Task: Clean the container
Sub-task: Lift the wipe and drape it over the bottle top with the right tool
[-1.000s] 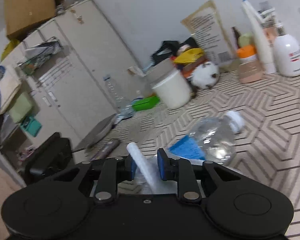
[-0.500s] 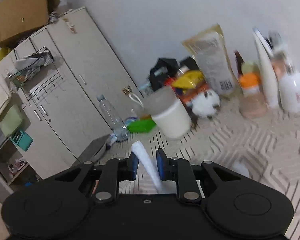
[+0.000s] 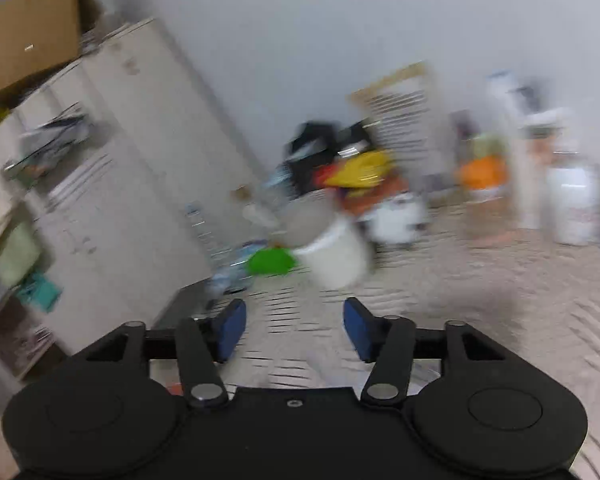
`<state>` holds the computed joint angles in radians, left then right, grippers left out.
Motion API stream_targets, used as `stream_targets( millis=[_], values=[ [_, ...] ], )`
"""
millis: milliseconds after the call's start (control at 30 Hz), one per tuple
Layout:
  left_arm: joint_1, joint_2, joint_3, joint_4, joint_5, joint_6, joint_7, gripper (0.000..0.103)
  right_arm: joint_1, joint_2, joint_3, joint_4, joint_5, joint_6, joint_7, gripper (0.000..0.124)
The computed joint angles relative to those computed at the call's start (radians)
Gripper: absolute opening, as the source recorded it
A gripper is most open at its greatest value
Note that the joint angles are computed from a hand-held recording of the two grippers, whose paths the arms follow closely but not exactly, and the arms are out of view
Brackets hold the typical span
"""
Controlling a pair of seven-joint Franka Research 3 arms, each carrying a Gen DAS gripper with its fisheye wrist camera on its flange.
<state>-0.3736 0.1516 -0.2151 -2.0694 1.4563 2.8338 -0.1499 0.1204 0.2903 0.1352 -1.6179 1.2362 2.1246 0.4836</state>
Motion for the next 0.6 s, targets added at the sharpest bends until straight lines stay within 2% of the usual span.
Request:
stream_targets(
  millis=[67, 167, 333, 433, 500, 600],
  values=[
    [-0.002, 0.002, -0.003, 0.003, -0.014, -0.003, 0.015, 0.086, 0.000, -0.054, -0.021, -0.099, 0.005, 0.096, 0.046, 0.066],
    [-0.007, 0.008, -0.002, 0.012, -0.016, -0.004, 0.011, 0.086, -0.012, -0.059, -0.040, -0.170, 0.034, 0.122, 0.121, 0.066],
    [-0.015, 0.011, -0.002, 0.018, -0.031, -0.013, 0.025, 0.086, -0.050, -0.013, -0.035, -0.189, 0.111, -0.002, 0.216, 0.066],
    [-0.016, 0.005, 0.001, 0.014, -0.033, -0.010, 0.024, 0.086, -0.050, -0.013, -0.028, -0.197, 0.132, -0.039, 0.232, 0.066],
    [-0.007, -0.009, 0.006, -0.003, -0.024, 0.006, 0.019, 0.086, -0.032, -0.018, -0.026, -0.198, 0.120, -0.010, 0.237, 0.066],
    [0.009, -0.029, 0.009, -0.028, -0.001, 0.021, 0.000, 0.086, 0.010, -0.024, -0.020, -0.199, 0.078, 0.091, 0.240, 0.066]
  ],
)
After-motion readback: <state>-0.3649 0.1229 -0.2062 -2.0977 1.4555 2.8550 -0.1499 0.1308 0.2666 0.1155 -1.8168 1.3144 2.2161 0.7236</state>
